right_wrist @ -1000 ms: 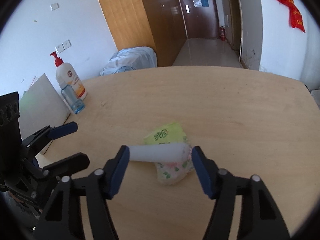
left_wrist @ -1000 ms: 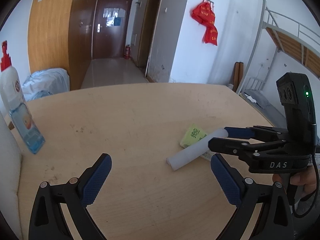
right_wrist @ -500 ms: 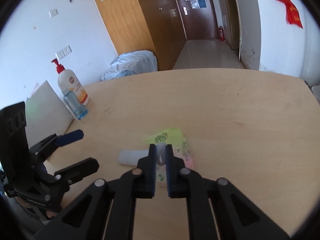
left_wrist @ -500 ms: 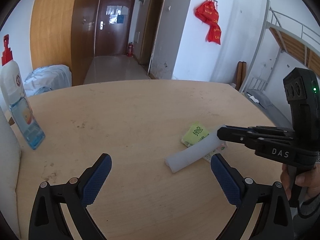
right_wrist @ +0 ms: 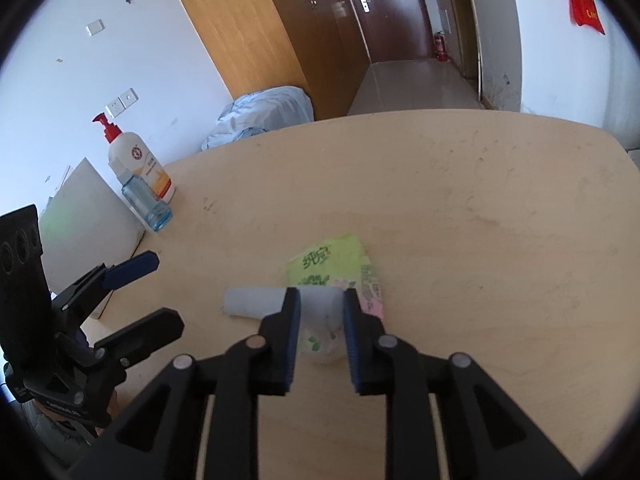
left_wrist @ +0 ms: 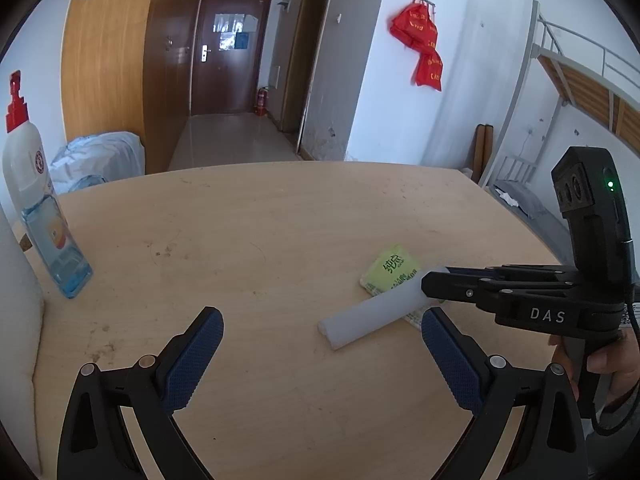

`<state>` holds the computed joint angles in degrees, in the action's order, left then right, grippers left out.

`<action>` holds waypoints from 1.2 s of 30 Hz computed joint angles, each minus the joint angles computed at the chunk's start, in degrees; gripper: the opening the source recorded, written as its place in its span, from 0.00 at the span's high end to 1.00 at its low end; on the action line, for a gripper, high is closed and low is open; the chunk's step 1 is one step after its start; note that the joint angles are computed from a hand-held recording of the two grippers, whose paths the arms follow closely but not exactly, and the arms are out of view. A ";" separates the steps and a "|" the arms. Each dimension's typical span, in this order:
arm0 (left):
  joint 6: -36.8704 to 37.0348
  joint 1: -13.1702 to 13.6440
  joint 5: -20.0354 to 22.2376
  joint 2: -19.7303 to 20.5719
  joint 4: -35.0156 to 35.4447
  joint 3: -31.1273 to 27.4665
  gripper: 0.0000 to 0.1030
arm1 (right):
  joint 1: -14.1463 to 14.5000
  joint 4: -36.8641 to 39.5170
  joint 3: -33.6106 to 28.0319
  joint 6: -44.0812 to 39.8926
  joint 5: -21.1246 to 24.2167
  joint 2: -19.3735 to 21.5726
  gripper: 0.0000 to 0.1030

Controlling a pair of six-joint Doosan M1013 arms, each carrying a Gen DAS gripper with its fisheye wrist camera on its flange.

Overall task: Organize soft objects
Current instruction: 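Grasp the white foam tube with the right tool, then lift the foam tube off the tissue pack with the right tool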

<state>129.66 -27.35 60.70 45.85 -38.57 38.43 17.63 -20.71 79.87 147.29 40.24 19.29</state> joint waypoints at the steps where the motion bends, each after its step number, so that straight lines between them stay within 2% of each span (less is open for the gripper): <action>1: 0.06 0.01 0.02 0.01 -0.05 -0.02 0.03 | -0.12 0.55 0.27 0.04 -0.58 -0.17 0.76; 4: 0.25 -0.03 -0.62 -0.29 -0.05 0.56 0.03 | -0.18 0.46 0.91 0.70 -1.65 -0.65 0.74; 6: 0.36 -0.04 -0.46 -0.29 -0.12 0.57 0.03 | 0.06 0.07 0.30 0.34 -0.32 -0.22 0.61; 14: 1.00 0.08 -0.37 -0.27 -0.34 0.68 0.03 | 0.98 -1.93 -1.52 -2.29 2.44 1.15 0.60; 16: 1.11 0.11 -0.62 -0.32 -0.49 0.77 0.03 | 1.15 -2.17 -1.79 -3.03 3.25 1.27 0.71; 17: 1.03 0.12 -0.67 -0.27 -0.44 0.66 0.03 | 1.13 -1.97 -1.78 -3.20 3.36 1.25 0.87; 18: 0.93 0.11 -0.59 -0.21 -0.38 0.55 0.03 | 1.12 -2.36 -1.23 -2.30 2.27 0.88 0.91; 21: 0.86 0.09 -0.82 -0.24 -0.26 0.58 0.03 | 1.63 -4.95 -0.80 -0.57 1.79 0.14 0.91; 24: 1.48 0.02 -2.06 -0.82 -0.58 1.60 0.03 | 2.20 -8.39 0.34 2.30 -0.70 -1.23 0.91; 29: 2.83 -0.01 -5.05 -2.36 -1.62 4.22 0.03 | 3.10 -13.37 1.08 6.84 -0.66 -2.68 0.91; 36: 4.08 -0.91 -6.78 -3.91 -1.59 6.63 0.03 | 4.21 -18.03 3.23 11.51 -0.87 -4.97 0.91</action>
<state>133.74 -28.26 53.92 41.94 -40.17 45.05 21.84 -38.74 83.10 158.80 39.36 14.32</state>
